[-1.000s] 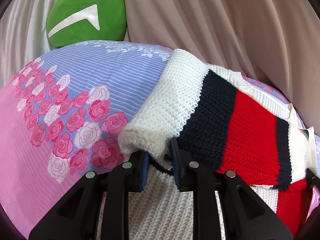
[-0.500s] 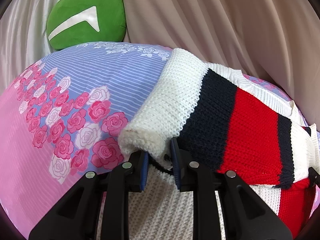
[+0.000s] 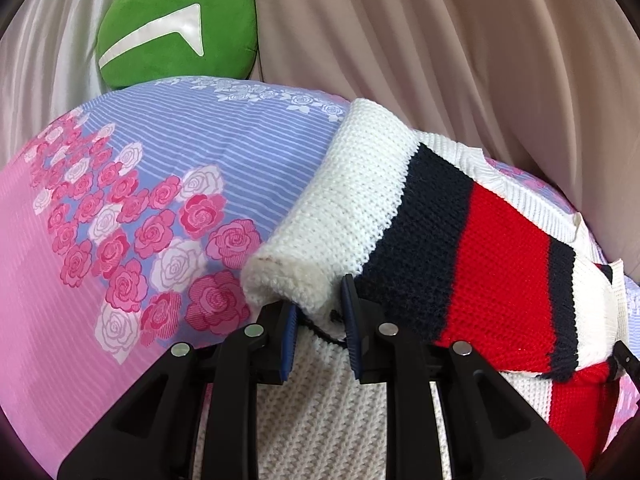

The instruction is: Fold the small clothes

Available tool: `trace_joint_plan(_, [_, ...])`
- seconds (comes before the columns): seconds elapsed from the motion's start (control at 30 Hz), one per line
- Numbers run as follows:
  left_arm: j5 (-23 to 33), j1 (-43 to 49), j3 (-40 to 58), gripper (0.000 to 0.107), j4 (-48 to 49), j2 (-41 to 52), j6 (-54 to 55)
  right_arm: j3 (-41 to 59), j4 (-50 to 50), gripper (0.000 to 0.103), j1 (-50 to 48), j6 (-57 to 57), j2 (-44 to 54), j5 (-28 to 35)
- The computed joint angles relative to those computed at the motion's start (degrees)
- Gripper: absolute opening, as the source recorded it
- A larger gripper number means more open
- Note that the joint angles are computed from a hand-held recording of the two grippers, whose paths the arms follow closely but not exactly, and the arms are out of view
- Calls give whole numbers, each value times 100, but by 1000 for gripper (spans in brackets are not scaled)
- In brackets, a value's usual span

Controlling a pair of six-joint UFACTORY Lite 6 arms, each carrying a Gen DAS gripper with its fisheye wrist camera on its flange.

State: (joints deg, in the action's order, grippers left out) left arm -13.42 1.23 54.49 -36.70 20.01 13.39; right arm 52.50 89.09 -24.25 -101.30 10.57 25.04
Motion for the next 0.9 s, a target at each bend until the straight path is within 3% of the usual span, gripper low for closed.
trace_joint_plan(0.03, [3,-15,41,21,-131,31,134,-11,-81,21,-50,160,-129,208])
trace_joint_plan(0.13, [-18,-114,157,21,-992,98,1005,131,-840,23,229,1034,-403,1108])
trace_joint_plan(0.17, [-21,-130,165,21,-1095,96,1107,227,-1035,29,637,1260,-406,1264])
trace_joint_plan(0.2, [-12,-128,158,21,-1076,82,1084,436,-1198,42,1035,1501,-266,1374])
trace_joint_plan(0.27, [19,-110,149,21,-978,61,987,979,-1401,50,2036,1924,254,1038])
trace_joint_plan(0.33, [16,-124,143,21,-1062,46,1070,1627,-1801,50,2875,2538,882,354])
trace_joint_plan(0.37, [12,-133,150,21,-1135,47,1146,2206,-2173,49,3238,3031,1465,143])
trace_joint_plan(0.43, [1,-152,174,21,-1273,67,1296,3105,-2882,30,3596,3914,2288,116])
trace_joint_plan(0.5, [-2,-164,195,21,-1332,85,1367,3795,-3722,10,3878,4684,2970,-430])
trace_joint_plan(0.57, [29,-155,224,22,-1297,105,1346,4308,-3876,1,3730,4870,3297,-382])
trace_joint_plan(0.63, [37,-147,224,22,-1237,104,1292,4330,-3785,0,3441,5237,3296,-770])
trace_joint_plan(0.7, [8,-167,230,22,-1353,118,1412,3794,-3250,3,3085,4745,2879,-1109])
trace_joint_plan(0.77, [-18,-191,246,22,-1494,135,1555,3009,-2267,14,2637,3546,2252,-710])
trace_joint_plan(0.83, [-63,-231,260,22,-1723,149,1781,1998,-1560,14,2142,2346,1483,58])
trace_joint_plan(0.9, [-101,-266,284,22,-1930,171,1998,1179,-1362,12,1881,1147,1086,-133])
